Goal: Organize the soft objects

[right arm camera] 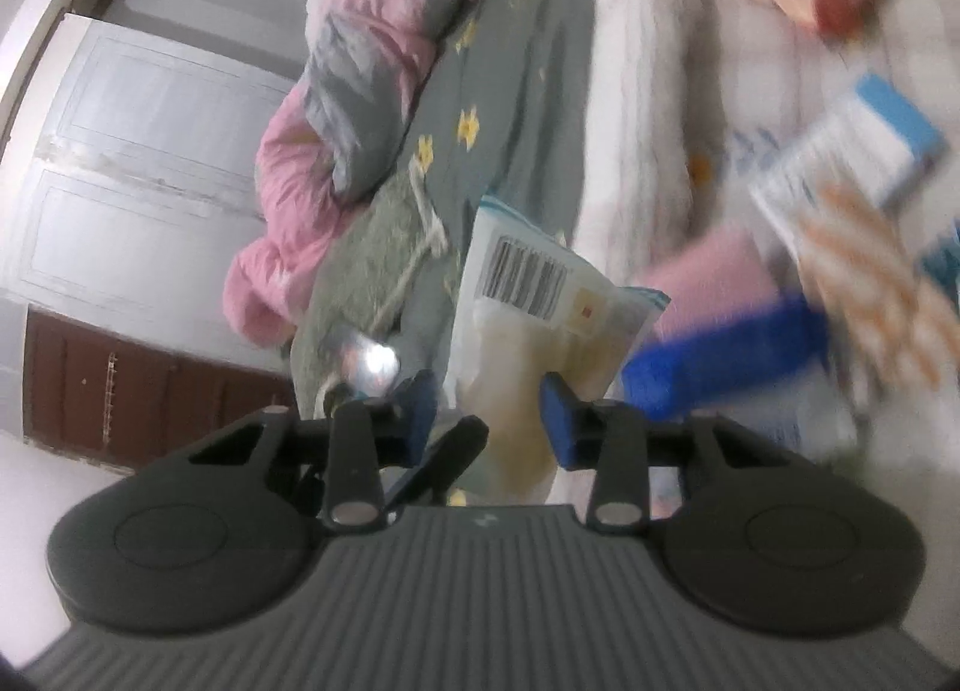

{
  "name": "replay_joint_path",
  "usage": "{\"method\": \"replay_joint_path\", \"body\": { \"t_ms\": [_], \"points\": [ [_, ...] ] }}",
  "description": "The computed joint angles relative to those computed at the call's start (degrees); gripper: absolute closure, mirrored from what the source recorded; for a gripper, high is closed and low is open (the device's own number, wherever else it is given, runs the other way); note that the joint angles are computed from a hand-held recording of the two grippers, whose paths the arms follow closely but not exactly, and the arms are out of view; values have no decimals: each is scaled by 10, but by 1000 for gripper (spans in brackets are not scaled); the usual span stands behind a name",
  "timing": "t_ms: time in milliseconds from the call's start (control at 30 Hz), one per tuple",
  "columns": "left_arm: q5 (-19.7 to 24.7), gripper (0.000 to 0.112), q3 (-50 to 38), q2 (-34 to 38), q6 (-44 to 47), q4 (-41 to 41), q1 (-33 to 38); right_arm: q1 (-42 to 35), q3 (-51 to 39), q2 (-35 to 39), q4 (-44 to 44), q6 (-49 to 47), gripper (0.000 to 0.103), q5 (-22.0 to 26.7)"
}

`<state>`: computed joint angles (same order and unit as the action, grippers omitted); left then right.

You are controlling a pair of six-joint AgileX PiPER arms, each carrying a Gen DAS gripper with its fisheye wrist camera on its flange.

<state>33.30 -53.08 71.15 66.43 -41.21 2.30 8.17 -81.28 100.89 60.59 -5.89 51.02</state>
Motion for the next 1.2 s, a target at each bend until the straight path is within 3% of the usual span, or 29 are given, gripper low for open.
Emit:
{"method": "replay_joint_path", "body": {
  "t_ms": [100, 267, 333, 400, 500, 533, 633, 933, 1033, 1200],
  "points": [
    [-6, 82, 53, -33, 7, -5, -12, -8, 107, -53, 39, -35, 70, -18],
    [-65, 80, 130, -75, -17, 13, -61, -22, 232, -120, 60, -68, 69, -49],
    [-93, 75, 158, -96, -1, -3, -80, -26, 265, -135, 69, -82, 69, -60],
    [-88, 66, 179, -118, 19, -28, -86, -32, 284, -147, 69, -83, 69, -65],
    [-51, 57, 180, -123, 28, -46, -81, -40, 294, -158, 50, -74, 65, -68],
    [-37, 57, 178, -120, 34, -54, -73, -46, 299, -159, 58, -82, 60, -60],
    [26, 56, 162, -93, 38, -68, -39, -46, 304, -161, 58, -90, 57, -67],
    [238, 54, 125, -55, 142, -152, 162, -27, 306, -128, 58, -100, 60, -115],
    [277, 54, 83, -3, 118, -160, 203, -30, 314, -128, 74, -129, 62, -119],
    [337, 54, -27, 138, -4, -143, 200, -42, 328, -125, 113, -177, 63, -110]
  ]
}}
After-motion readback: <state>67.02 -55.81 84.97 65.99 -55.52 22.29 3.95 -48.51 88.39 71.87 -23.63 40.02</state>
